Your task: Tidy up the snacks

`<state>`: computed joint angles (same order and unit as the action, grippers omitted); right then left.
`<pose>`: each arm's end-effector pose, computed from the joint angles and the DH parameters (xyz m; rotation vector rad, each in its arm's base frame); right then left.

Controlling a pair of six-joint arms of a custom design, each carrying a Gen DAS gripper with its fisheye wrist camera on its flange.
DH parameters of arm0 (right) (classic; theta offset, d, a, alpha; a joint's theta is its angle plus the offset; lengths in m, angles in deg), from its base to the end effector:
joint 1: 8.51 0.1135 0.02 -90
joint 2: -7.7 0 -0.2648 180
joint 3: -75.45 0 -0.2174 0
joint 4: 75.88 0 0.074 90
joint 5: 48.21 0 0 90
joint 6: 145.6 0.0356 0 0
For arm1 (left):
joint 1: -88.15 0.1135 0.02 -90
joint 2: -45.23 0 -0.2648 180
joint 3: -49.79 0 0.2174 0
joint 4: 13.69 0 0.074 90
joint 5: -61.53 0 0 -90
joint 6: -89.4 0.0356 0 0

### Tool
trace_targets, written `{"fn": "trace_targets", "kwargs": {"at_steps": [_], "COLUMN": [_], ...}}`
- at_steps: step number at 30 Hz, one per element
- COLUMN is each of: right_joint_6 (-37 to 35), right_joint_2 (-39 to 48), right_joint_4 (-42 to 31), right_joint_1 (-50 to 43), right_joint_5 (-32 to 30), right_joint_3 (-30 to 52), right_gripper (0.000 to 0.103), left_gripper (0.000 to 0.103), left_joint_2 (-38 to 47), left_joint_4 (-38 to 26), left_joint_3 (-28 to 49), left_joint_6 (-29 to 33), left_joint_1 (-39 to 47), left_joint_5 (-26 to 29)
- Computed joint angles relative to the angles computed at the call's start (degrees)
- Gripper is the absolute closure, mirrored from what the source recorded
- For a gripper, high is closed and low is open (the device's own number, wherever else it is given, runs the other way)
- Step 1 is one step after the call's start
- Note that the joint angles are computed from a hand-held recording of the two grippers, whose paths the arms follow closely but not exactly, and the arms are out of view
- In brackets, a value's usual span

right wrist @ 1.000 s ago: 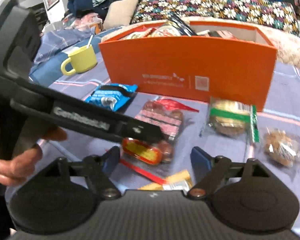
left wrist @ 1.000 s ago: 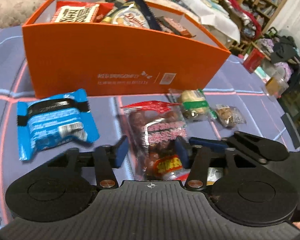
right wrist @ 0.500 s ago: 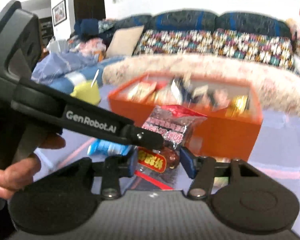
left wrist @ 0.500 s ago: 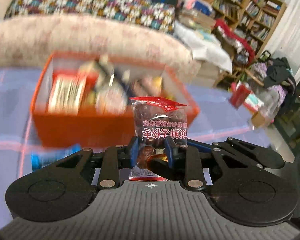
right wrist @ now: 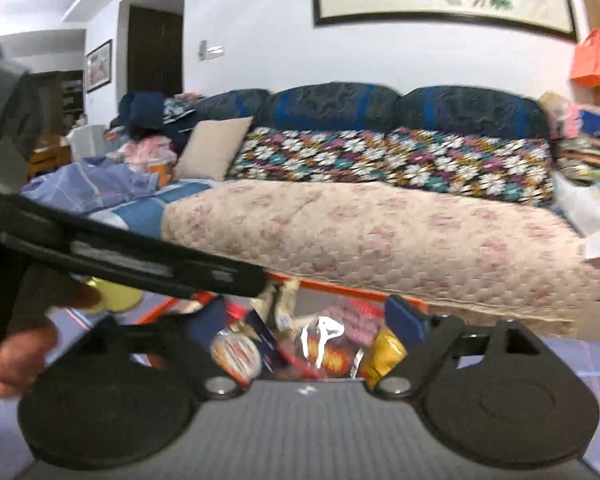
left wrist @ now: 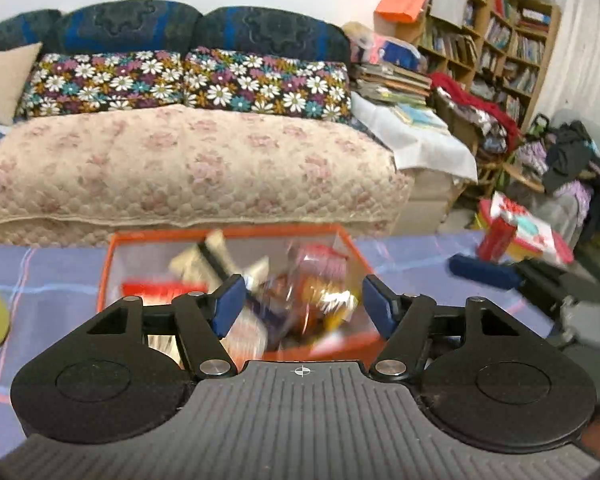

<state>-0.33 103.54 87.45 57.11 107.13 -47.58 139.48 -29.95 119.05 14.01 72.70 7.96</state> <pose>0.1395 0.2294 0.1672 0.2034 1.9122 -0.0878 0.2969 -0.1040 0.2181 0.8870 2.0388 -0.7310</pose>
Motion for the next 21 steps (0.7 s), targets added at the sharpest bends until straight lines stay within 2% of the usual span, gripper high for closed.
{"fn": "trace_targets", "kwargs": {"at_steps": [2,5,7,8,9,11,14,17,19,21], "right_joint_6": [15.42,41.81,54.73,56.80,56.83,56.14,54.19,47.09,41.35,38.84], "right_joint_2": [2.96,12.03,18.86,21.11,22.32,24.74,28.33,28.78,28.34,28.74], "right_joint_4": [-11.49,-26.86,-30.72,-29.03,-25.83,-24.34,-26.27,-20.93,-15.45,-14.59], "right_joint_1": [5.49,14.47,19.57,20.90,21.87,23.41,24.85,22.24,19.97,18.84], "right_joint_5": [0.82,-0.99,-4.14,-5.70,-7.85,-9.58,-9.59,-10.72,-11.02,-10.86], "right_joint_3": [1.87,5.86,8.22,8.49,8.02,9.48,13.42,12.77,11.59,12.21], "right_gripper": [0.012,0.010,0.010,0.010,0.010,0.010,0.010,0.010,0.010,0.010], "left_gripper": [0.062,0.062,0.062,0.062,0.062,0.062,0.062,0.055,0.053,0.050], "left_joint_2": [-2.08,-2.20,-0.97,0.21,1.87,5.22,8.07,9.09,8.40,8.31], "left_joint_4": [-0.16,0.58,4.41,6.99,9.77,14.38,13.73,18.31,22.25,26.43], "left_joint_3": [-6.49,-15.65,-22.49,-25.36,-28.02,-31.41,-30.25,-29.87,-29.60,-29.24], "left_joint_6": [5.93,15.71,21.81,24.26,26.86,29.89,31.17,27.39,22.57,19.98], "left_joint_1": [3.37,7.32,9.98,11.38,13.16,16.19,17.44,17.83,16.00,14.16], "left_joint_5": [2.03,2.28,1.10,0.49,0.40,0.52,0.84,-0.07,-3.21,-6.35]}}
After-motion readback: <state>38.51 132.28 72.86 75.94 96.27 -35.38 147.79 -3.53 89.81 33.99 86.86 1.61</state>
